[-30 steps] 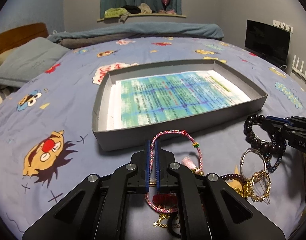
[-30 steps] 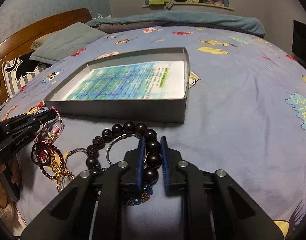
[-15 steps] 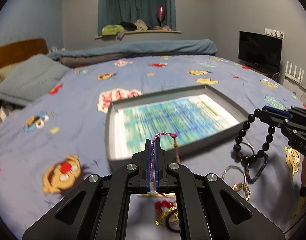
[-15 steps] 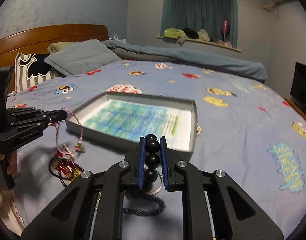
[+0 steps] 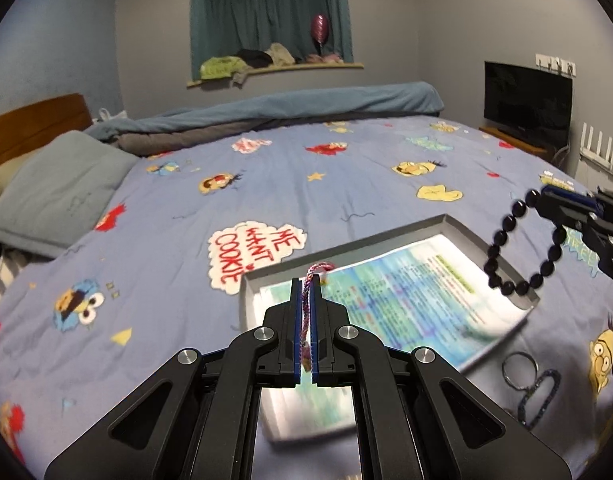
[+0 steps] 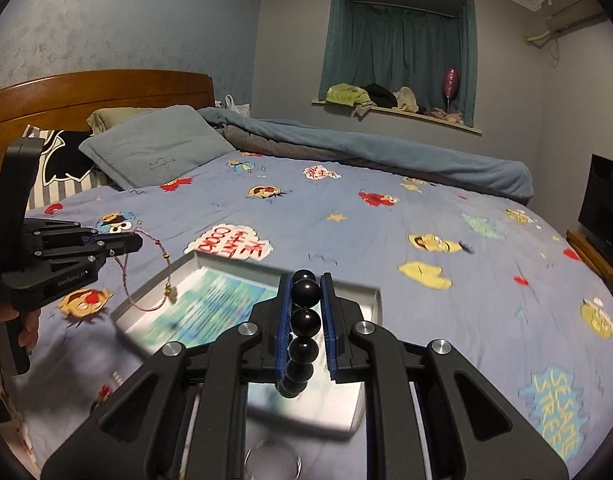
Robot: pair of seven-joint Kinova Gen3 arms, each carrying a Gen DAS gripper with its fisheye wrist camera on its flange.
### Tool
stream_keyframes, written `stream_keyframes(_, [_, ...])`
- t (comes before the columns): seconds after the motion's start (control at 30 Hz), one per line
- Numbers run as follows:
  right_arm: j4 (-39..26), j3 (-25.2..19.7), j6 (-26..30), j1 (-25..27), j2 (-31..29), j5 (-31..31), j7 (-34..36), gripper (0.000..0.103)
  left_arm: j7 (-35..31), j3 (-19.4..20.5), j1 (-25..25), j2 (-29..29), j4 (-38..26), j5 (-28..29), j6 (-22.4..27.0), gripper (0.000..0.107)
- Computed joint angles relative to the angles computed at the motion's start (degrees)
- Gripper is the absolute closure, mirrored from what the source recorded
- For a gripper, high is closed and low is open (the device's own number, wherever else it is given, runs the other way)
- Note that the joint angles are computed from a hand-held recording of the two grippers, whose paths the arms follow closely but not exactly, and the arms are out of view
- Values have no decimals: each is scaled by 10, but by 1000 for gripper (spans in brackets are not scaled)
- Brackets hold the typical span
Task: Organize jewelry
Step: 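Carry both bracelets into the gray tray and lower them onto the sheet, then open both tools to release the bracelets inside the tray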
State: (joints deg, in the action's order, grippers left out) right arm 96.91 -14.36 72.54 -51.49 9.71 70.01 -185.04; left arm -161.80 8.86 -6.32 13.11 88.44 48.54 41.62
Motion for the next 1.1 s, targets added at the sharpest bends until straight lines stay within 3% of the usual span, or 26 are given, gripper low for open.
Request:
stream_keyframes(0.1, [-13,14,-34,24,11,-5,32,89,32,0,21,25,-36,-43,1,104])
stream_keyframes(0.23, [-20,35,-83,52,29,-15,50,89,88,15,33,82,-113,-92,51,103])
stream_keyframes(0.37, [-25,53,-140,81,41,-48,65,89,136,11,65,108,-143,-158,39,103])
stream_keyframes(0.53, [-56,76,-151,99,67,-107,116,89,191,11,84,133,-161,-229,27,103])
stream_keyframes(0.87, [-67,102,-148,115,76,-191,159,89,205,33,70,136,-147,-250,2,103])
stream_keyframes(0.93, [-62,103,-149,116,69,-202,157,71,209,35,66,134,-146,-247,4,103])
stream_keyframes(1.0, [-54,103,-140,106,61,-191,143,68,209,37,60,129,-144,-242,10,102])
stream_keyframes(1.07, [-48,98,-127,97,49,-180,131,61,208,38,56,118,-132,-235,4,84])
stream_keyframes(1.1, [-45,95,-121,94,44,-174,123,57,204,39,51,111,-122,-229,-2,81])
